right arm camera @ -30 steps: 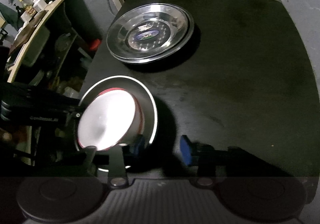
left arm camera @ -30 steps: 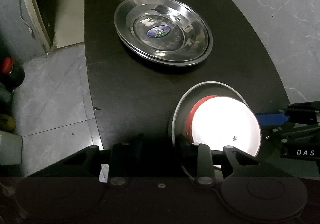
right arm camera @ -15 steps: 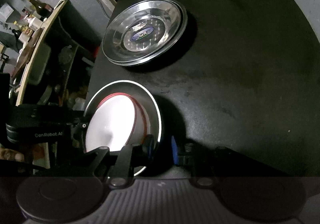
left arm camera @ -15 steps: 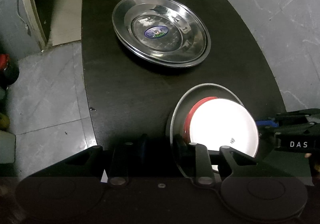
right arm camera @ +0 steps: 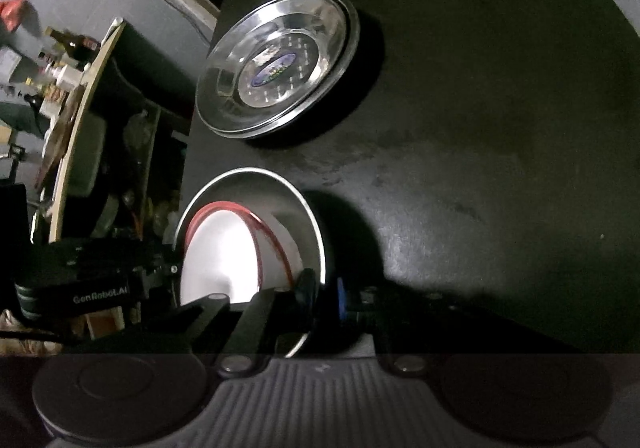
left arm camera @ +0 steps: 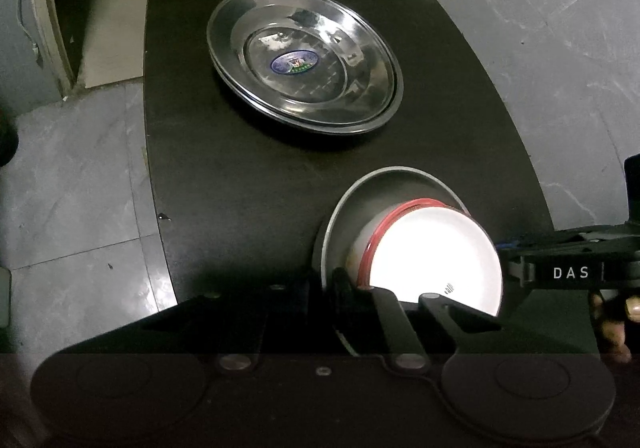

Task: Organize plates and bowls
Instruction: 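Lift and carry the steel mixing bowl with both tools toward the plate stack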

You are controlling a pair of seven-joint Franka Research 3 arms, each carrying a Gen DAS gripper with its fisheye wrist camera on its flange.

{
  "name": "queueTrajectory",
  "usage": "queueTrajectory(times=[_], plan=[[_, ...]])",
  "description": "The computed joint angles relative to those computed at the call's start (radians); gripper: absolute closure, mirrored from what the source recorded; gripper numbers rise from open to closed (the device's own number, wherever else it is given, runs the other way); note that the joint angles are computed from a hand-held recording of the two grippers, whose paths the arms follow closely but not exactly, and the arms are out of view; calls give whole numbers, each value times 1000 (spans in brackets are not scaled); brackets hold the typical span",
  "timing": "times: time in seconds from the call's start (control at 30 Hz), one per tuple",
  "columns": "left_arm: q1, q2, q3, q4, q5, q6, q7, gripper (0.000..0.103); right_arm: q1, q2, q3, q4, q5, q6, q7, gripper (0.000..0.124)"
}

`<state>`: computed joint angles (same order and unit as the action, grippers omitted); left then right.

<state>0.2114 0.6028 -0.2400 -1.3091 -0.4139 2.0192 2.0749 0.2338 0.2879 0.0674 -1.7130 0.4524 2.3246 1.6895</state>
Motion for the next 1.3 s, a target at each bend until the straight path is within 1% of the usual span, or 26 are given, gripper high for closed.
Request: queueTrajectory(times=[0.1,0.2,0.33,0.7,0.9,1.0,1.3], plan=[[2,8,-2,12,-2,-10,2,93,6,11,-3,16,-18,-13,14,112],[3,15,-2,22,-4,-18,-4,93,0,17,0,17,0,-16,19,109],[3,15,-3,22,-1,-19,1,94,0,16,0,15,0,-14,21,111],[-2,15,-2,25,9,-21,5,94,-4,14,0,11,19,-21,52,112],[0,33,-2,59,1,-45,-27,96,-28,10,4,-3,101,-33,83,112],[2,34,-5,63,-6,-40,-38,96,-38,8,6,-9,144,-34,98,112],[4,48,-9,88,-15,-56,-64,96,-38,7,5,-14,156,-26,131,112]])
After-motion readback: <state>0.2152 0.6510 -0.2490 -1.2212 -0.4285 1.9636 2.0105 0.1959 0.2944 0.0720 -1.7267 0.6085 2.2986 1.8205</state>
